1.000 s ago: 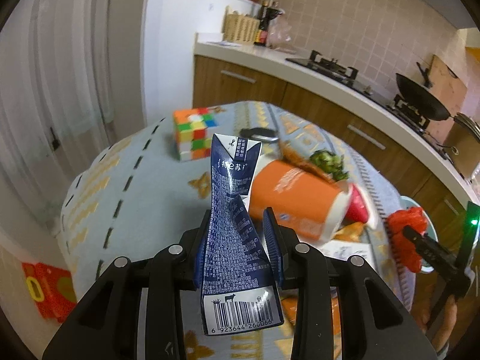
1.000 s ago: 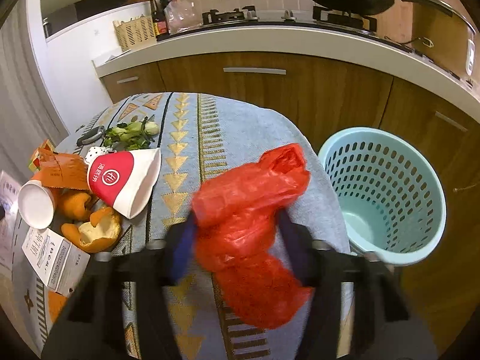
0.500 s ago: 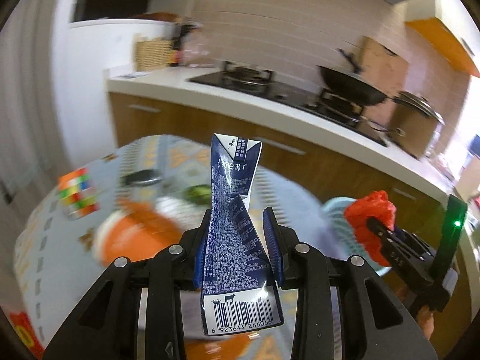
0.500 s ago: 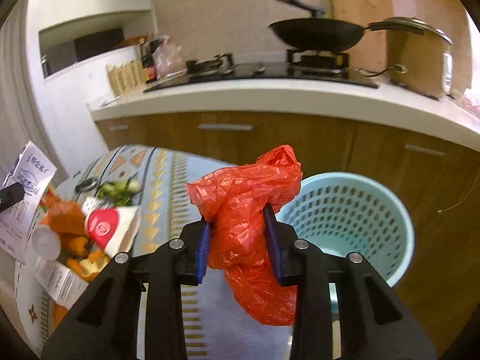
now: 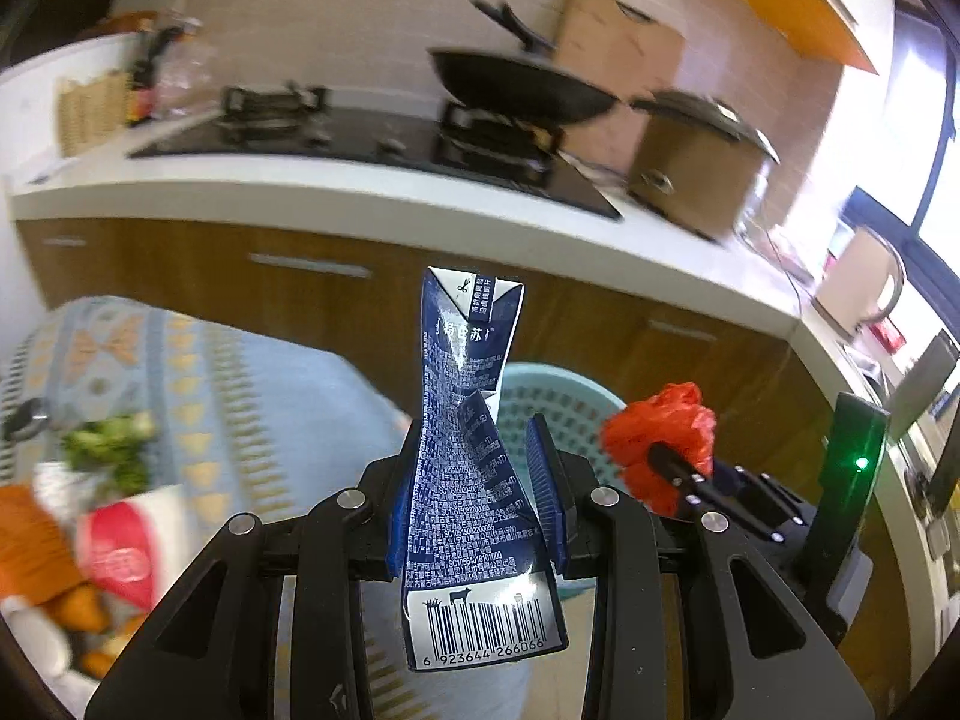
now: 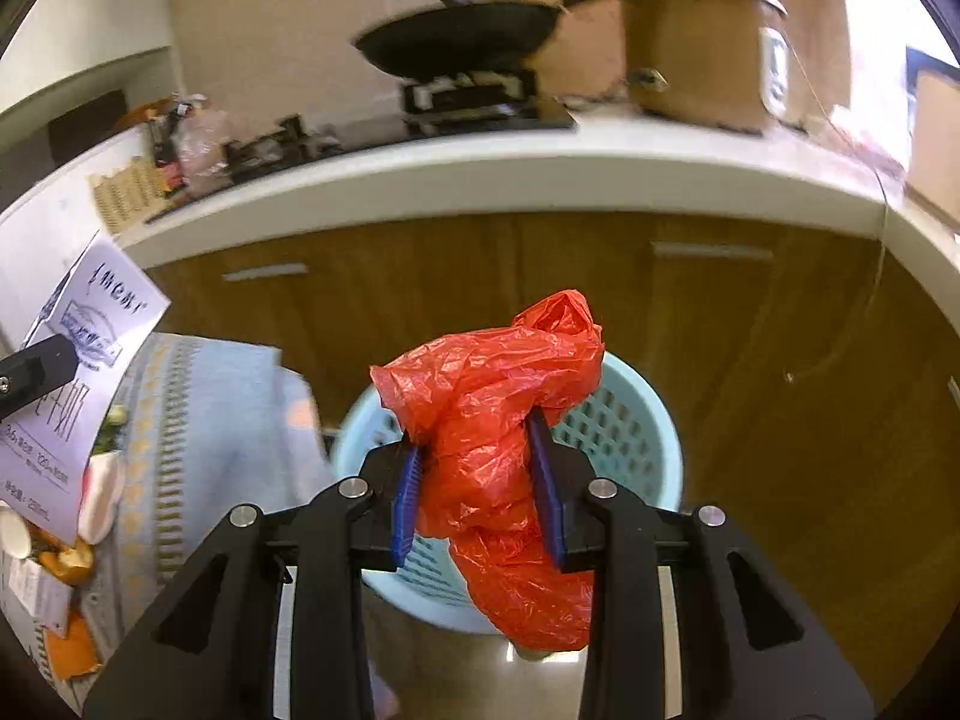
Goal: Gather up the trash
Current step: 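Carry both items over the blue basket and open both tools to drop them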
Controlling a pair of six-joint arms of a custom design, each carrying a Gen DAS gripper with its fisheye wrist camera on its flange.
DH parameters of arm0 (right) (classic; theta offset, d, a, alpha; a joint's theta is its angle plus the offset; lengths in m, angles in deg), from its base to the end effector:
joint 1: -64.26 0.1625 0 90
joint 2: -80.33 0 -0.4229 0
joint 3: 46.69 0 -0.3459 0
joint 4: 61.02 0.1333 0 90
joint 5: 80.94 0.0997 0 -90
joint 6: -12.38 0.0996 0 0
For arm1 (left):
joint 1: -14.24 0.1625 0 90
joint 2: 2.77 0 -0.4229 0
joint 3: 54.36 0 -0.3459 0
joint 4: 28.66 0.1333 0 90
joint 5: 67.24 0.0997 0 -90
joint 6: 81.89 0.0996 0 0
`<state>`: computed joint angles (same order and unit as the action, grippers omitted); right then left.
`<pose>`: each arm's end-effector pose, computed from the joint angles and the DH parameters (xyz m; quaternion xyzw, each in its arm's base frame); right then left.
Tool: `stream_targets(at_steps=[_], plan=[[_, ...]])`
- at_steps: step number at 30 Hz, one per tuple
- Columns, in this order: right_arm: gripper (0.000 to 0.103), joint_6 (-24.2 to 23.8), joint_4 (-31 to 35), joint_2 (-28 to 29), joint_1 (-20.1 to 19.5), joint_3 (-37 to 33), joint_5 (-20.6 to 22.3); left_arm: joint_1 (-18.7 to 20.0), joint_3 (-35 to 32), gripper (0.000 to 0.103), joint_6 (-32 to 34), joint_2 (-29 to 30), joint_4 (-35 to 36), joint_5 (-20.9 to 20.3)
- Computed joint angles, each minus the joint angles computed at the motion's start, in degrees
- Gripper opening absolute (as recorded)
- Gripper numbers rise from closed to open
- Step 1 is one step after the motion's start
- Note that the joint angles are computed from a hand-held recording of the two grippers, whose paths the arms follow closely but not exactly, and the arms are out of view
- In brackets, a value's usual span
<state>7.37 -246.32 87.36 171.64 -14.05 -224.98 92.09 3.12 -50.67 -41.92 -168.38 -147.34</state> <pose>0.2864 -0.7387 -0.0608 -0.0550 -0.8141 0.4566 0.3547 -0.0197 -0.8064 0.2889 0.3327 0.8999 -0.2520 0.1266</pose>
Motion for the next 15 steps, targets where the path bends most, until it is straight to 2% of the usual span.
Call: stream_targets(at_steps=[6, 9, 15], plan=[[0.03, 6.82, 2.82, -4.14, -2.79, 8.44, 0.06, -0.06, -5.62, 0.032, -0.71, 6.56, 7.44, -0.13], [0.031, 9.35, 4.03, -5.26, -3.87, 11.31, 1.01, 0.1, -8.02, 0.032, -1.14, 9.34, 10.27, 1.17], [0.032, 11.65, 5.79, -5.1, -5.29, 12.36, 2.21, 0.6, -11.86, 0.032, -1.41, 13.15, 13.84, 2.73]])
